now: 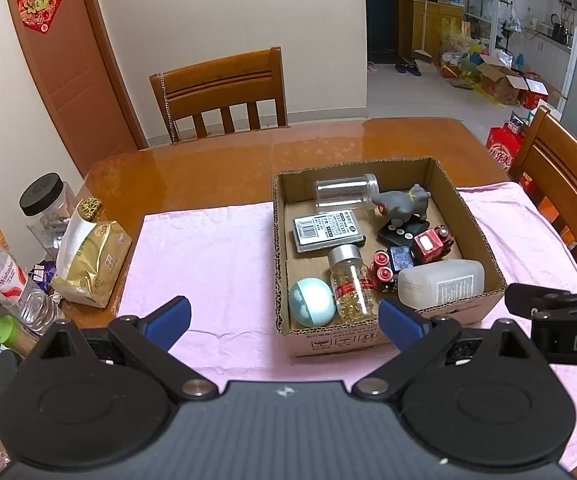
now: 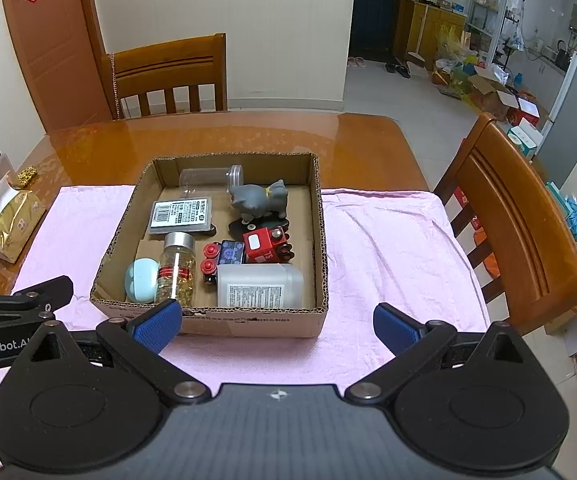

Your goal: Organize rigid objects

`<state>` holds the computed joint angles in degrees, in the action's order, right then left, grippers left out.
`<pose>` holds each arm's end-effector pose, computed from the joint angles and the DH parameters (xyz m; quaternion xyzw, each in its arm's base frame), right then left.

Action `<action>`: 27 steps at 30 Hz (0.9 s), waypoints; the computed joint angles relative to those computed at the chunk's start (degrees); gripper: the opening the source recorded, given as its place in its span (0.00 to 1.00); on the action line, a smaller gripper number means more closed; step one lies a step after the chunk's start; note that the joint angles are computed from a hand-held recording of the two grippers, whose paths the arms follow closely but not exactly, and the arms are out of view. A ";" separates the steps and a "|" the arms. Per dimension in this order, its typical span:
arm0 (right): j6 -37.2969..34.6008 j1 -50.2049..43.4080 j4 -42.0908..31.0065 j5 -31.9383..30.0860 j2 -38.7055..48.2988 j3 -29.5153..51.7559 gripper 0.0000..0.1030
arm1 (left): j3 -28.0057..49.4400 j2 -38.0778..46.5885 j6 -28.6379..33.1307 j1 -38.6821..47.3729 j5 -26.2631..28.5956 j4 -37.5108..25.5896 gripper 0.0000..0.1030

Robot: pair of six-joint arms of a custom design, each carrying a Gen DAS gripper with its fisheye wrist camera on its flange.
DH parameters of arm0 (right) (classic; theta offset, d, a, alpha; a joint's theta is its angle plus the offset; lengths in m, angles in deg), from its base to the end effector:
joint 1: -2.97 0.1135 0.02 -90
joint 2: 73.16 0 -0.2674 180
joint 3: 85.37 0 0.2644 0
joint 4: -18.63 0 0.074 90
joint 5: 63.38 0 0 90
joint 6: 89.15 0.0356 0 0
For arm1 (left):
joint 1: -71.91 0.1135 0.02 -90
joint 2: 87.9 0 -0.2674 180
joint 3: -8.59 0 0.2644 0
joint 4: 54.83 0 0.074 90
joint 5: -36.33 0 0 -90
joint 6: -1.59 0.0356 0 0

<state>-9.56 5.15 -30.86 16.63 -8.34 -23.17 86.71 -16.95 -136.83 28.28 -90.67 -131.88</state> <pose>0.2369 0.0152 0.2573 -0.1314 0.9335 0.0589 0.3285 0.1815 -0.1434 0.3031 -0.0944 0.9306 0.0977 0.3399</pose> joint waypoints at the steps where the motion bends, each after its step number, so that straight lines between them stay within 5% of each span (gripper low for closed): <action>1: 0.00 0.02 -0.01 0.01 -0.01 0.05 1.00 | 0.03 0.03 -0.02 0.04 -0.01 0.02 0.97; 27: -1.39 -0.51 0.31 -0.79 0.78 0.38 1.00 | 1.68 1.74 -1.77 -0.50 -0.13 -1.05 0.97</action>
<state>-10.95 4.64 -30.54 15.83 -7.56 -22.79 88.39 -15.21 -138.60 27.78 -90.81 -132.93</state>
